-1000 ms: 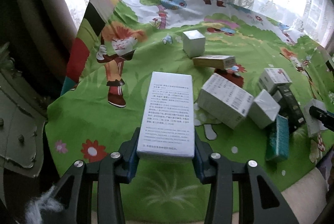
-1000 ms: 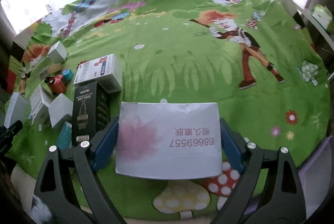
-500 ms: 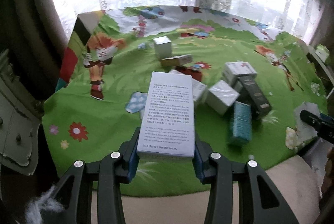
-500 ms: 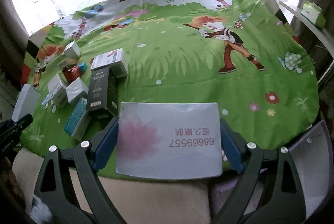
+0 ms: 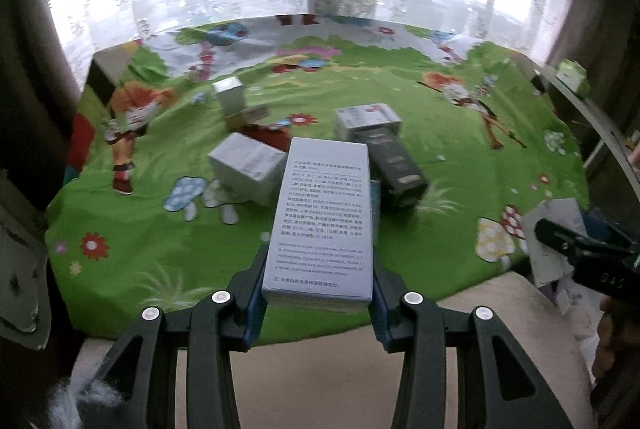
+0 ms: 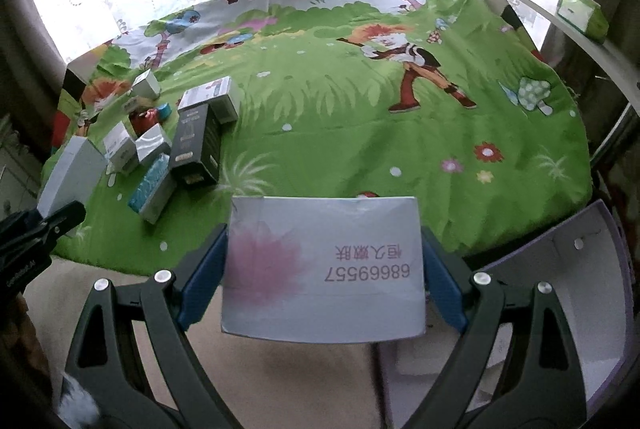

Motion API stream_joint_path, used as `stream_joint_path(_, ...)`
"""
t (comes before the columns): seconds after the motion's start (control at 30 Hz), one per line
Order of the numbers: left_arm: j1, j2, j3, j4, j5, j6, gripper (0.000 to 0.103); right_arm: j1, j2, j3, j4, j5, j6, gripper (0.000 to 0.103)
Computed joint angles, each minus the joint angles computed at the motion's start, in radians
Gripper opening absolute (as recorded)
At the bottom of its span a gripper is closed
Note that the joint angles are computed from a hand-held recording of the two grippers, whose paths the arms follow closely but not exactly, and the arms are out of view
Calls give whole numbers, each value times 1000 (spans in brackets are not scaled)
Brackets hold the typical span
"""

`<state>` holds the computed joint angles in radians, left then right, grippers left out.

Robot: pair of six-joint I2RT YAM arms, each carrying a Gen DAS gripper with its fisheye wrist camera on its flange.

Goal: Organize rigid objects
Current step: 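Carry both boxes over the purple storage box and open both tools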

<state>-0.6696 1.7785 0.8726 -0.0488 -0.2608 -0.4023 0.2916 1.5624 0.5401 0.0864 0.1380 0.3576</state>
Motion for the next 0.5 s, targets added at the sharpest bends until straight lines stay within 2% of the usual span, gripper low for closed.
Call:
stream_joint_path(0.23,-87,25,46,-15,35,-8,44,-57,-105,-95,-9,-24,-18,91)
stream_joint_path(0.5,-215,97,149,-27,97,30,44,-217,-270,-203,-69,-64,-101,91)
